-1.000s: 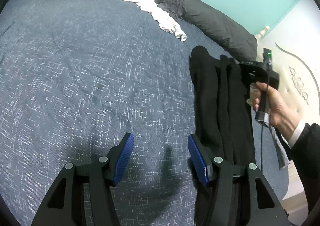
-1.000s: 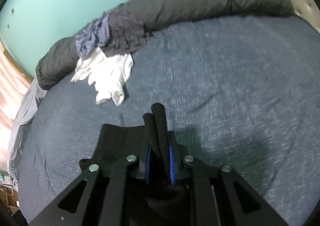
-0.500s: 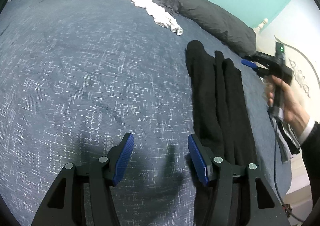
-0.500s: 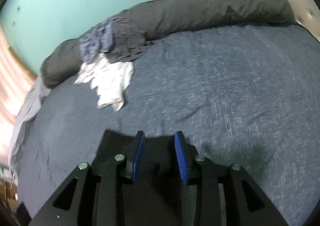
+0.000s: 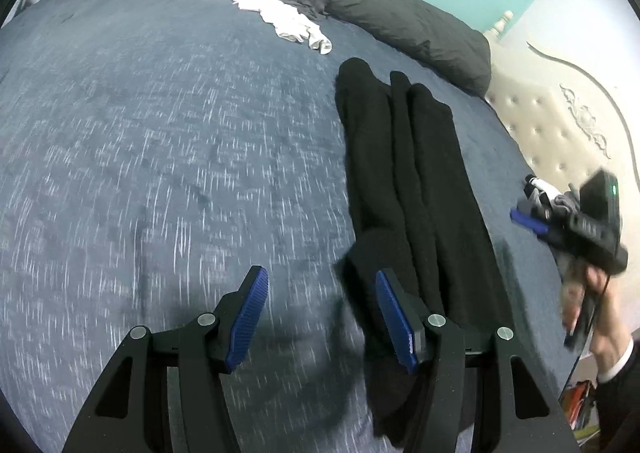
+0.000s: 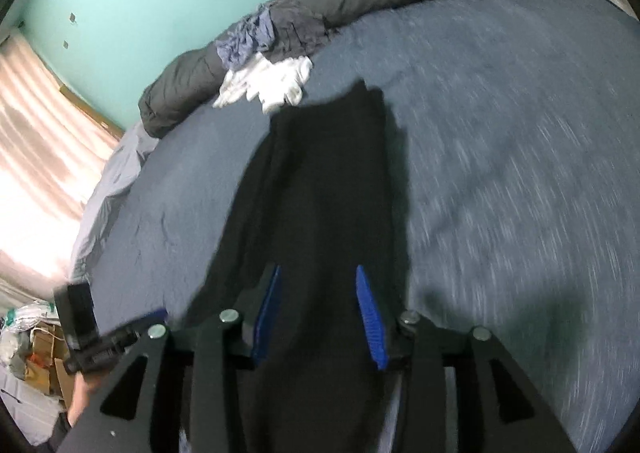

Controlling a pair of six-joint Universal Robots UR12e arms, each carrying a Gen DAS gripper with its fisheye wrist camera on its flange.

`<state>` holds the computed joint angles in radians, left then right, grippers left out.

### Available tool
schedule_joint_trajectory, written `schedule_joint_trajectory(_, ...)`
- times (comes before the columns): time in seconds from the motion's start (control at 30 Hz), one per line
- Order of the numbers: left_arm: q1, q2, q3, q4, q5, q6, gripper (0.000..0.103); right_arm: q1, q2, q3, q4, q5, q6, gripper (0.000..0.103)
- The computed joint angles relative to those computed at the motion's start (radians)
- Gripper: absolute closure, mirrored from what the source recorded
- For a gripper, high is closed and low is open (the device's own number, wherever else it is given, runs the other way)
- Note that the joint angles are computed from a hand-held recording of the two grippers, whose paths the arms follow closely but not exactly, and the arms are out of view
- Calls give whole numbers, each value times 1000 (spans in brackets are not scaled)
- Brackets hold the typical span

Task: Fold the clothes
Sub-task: 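Open the right tool and release the garment end onto the bed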

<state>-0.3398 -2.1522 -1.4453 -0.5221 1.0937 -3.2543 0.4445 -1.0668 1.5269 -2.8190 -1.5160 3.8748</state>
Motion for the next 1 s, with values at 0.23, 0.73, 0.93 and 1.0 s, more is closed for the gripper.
schedule_joint_trajectory(0.23,-22,69,-92,22,31,-5,43,56,-61,112,-94,-45,109,63)
schedule_joint_trajectory(0.73,-60,169,-240,118,63,4,15,146,-80,206,-257,-127,243,56)
schedule_joint_trajectory(0.93,-71,175,-265,147,78,-3,1,156,-75,218,-265,-125,257,56)
schedule_joint_trajectory(1.0,-76,173,-267,153,91,-9,0,159,-76,217,-259,-128,248,56)
